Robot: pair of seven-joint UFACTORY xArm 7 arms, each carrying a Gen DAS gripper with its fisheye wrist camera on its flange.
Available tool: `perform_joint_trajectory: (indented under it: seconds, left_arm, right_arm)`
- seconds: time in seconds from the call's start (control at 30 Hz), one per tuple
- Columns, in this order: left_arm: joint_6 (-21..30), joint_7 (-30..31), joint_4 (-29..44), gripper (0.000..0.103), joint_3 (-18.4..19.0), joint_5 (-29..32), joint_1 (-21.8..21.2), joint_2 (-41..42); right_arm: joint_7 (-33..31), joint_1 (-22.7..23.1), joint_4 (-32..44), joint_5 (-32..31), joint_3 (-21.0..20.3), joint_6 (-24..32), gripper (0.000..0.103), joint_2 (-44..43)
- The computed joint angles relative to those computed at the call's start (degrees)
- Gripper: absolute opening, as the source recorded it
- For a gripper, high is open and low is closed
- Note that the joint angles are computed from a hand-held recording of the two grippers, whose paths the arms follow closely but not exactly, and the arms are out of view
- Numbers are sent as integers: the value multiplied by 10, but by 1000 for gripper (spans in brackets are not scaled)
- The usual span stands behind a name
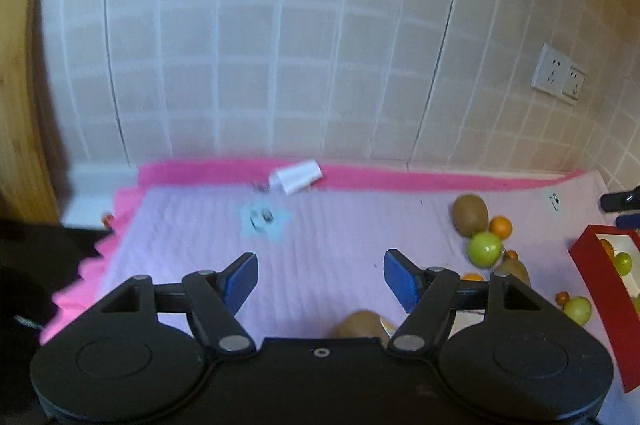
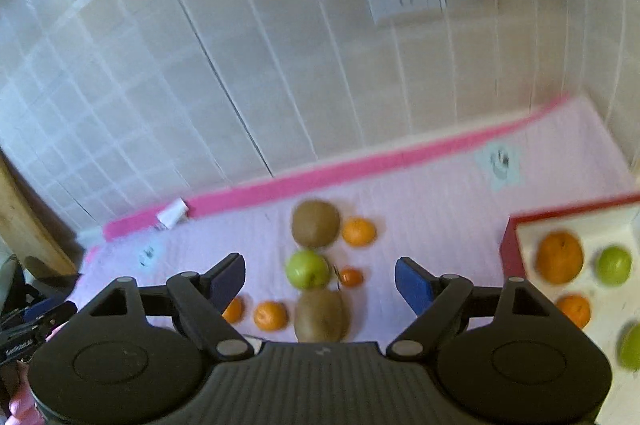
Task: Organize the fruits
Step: 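Move both open tools back over the fruit on the mat, then grasp a kiwi with the right tool while the left tool grasps another kiwi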
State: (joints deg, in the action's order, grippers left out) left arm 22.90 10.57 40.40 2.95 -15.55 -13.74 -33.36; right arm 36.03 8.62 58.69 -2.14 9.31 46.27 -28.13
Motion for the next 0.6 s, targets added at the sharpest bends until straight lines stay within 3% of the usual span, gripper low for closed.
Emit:
perform_joint_trajectory:
  seconds: [0.17, 0.37, 0.5, 0.6]
  left_arm:
    - [13, 20, 5, 82, 27, -51, -37, 35]
    - [21, -16, 11, 82, -3, -67, -16, 84]
    - [45, 21, 27, 82, 25, -132, -40, 110]
    - [45, 5, 30, 82, -4, -110, -14, 122]
  right_arm:
    - [9, 6, -11, 11, 0, 1, 83, 39]
    - [-7, 28, -10, 39, -10, -4, 77, 97]
    - [-27, 38, -4, 53, -16, -2, 74, 124]
    - [-46, 42, -3, 66, -22, -3, 71, 134]
